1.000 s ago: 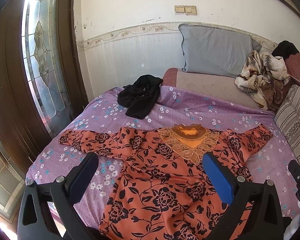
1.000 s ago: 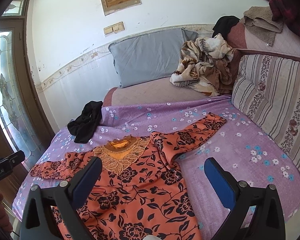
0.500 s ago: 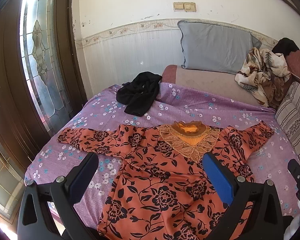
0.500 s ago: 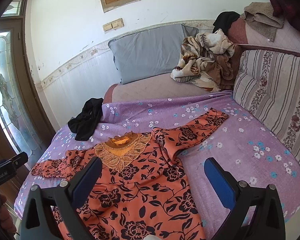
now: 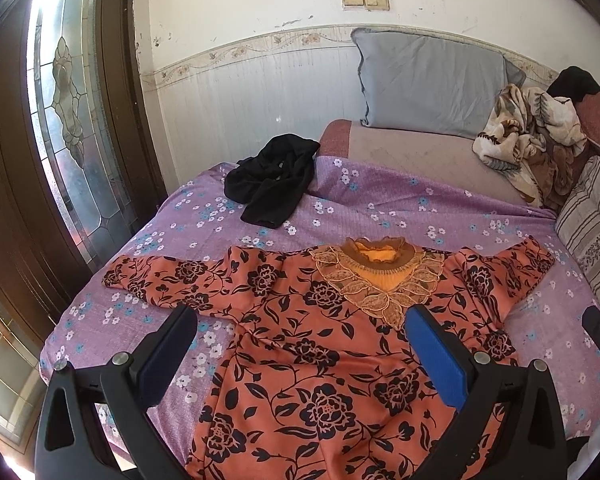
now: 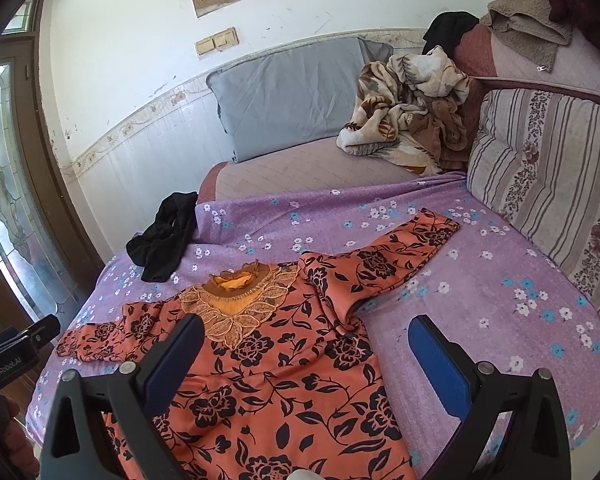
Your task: Fold small clothes
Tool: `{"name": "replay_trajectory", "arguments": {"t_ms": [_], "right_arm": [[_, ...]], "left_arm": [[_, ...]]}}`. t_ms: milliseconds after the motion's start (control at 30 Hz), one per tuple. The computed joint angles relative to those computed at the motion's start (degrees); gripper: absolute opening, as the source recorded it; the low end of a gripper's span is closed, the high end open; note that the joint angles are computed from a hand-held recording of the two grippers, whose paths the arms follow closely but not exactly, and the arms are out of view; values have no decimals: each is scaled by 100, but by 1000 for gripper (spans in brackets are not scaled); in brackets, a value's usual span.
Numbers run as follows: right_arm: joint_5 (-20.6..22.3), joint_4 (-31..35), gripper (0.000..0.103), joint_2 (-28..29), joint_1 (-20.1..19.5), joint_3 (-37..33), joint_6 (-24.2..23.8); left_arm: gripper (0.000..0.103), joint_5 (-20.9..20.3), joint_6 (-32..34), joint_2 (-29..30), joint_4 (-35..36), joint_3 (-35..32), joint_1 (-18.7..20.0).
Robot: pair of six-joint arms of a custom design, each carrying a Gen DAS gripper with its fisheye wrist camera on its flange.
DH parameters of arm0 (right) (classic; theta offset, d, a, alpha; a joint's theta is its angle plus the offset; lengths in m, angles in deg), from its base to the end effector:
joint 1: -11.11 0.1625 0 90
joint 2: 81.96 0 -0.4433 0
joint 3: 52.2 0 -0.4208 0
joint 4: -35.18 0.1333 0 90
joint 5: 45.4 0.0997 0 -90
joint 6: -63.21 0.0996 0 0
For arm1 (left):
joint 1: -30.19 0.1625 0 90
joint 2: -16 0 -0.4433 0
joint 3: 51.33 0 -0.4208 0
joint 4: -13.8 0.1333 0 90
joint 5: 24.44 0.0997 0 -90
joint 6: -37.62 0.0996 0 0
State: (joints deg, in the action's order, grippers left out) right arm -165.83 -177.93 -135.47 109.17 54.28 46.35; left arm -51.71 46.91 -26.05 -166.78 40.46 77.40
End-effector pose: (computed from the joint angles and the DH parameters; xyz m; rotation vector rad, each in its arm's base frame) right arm 0.1706 -0.6138 0.2476 0.0628 -2.1807 1.4552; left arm -0.3171 -0.6691 0.1690 0.4801 2.0383 -1.0868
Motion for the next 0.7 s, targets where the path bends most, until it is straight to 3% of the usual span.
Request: {"name": "replay_trajectory", "arguments": {"t_ms": [100,200,400,533,633,700], "right_arm": [[123,151,103,15,-141,-148,140],[452,428,103,-54,-477,-305,597],[2196,1627,103,-307,-1673,-786,2556],[3355,2110,97,-36,-2329,-1430,3779],[3614,2425,86,287,-2560,-2084,4254],[3569,2519,85,542,-2629,-2573,4274]], "left_arm": [[103,-175,-7,119,197,-215,128],[103,-467,-284,325,889,-622,372],[103,-927,-1269,1157,3071,-1990,1042],[103,-1071,-1450,1582,3591,-2512,1333],[103,-1158,-1461,1717,4066,-2681,1492],[103,-1331,-1391,1716,4023,-2657,1556]]}}
